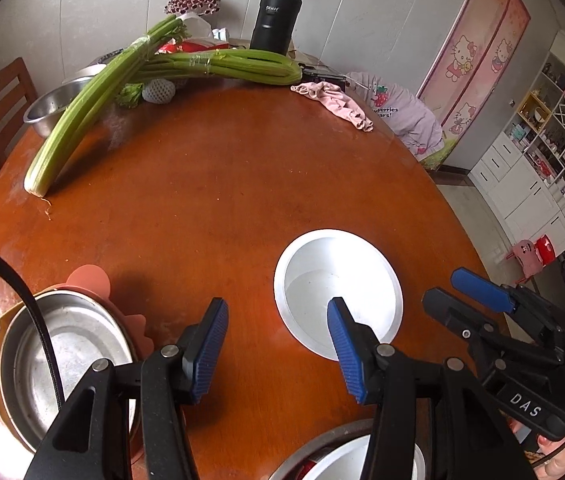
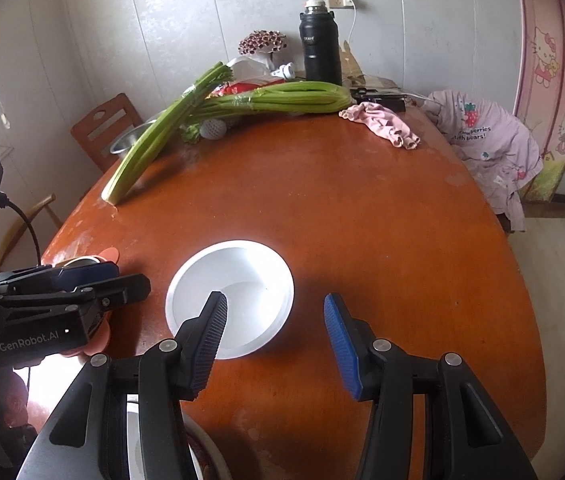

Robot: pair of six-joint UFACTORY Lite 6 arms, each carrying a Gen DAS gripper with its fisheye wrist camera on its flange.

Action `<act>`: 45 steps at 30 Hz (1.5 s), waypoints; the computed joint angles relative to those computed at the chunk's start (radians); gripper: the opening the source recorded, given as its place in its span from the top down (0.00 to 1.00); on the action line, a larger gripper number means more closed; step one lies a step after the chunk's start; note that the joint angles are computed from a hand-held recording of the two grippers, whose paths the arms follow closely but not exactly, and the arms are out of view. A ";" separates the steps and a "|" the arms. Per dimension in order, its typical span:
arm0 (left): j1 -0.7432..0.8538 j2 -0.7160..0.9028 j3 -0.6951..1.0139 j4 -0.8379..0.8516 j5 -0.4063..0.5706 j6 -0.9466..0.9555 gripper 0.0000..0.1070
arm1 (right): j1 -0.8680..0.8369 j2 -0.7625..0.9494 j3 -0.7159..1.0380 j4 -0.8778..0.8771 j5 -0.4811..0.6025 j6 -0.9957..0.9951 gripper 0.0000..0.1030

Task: Organize plates and bowls
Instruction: 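Move the left tool to the second red-and-white bowl, then grasp the second red-and-white bowl rim with the left tool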

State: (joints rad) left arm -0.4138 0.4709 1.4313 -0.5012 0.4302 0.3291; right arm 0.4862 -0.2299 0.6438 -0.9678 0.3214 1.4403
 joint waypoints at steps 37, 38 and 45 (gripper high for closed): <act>0.013 0.282 0.259 -0.280 0.178 0.220 0.53 | -0.031 0.223 0.034 -0.244 -0.216 0.182 0.49; 0.013 0.274 0.253 -0.284 0.179 0.223 0.53 | -0.028 0.216 0.033 -0.227 -0.213 0.166 0.49; 0.001 0.164 0.153 -0.278 0.131 0.232 0.53 | 0.015 0.141 0.018 -0.115 -0.167 0.070 0.49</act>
State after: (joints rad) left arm -0.4127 0.6351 1.5846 -0.7795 0.5614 0.5615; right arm 0.5015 -0.0885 0.6615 -1.0824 0.1546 1.5100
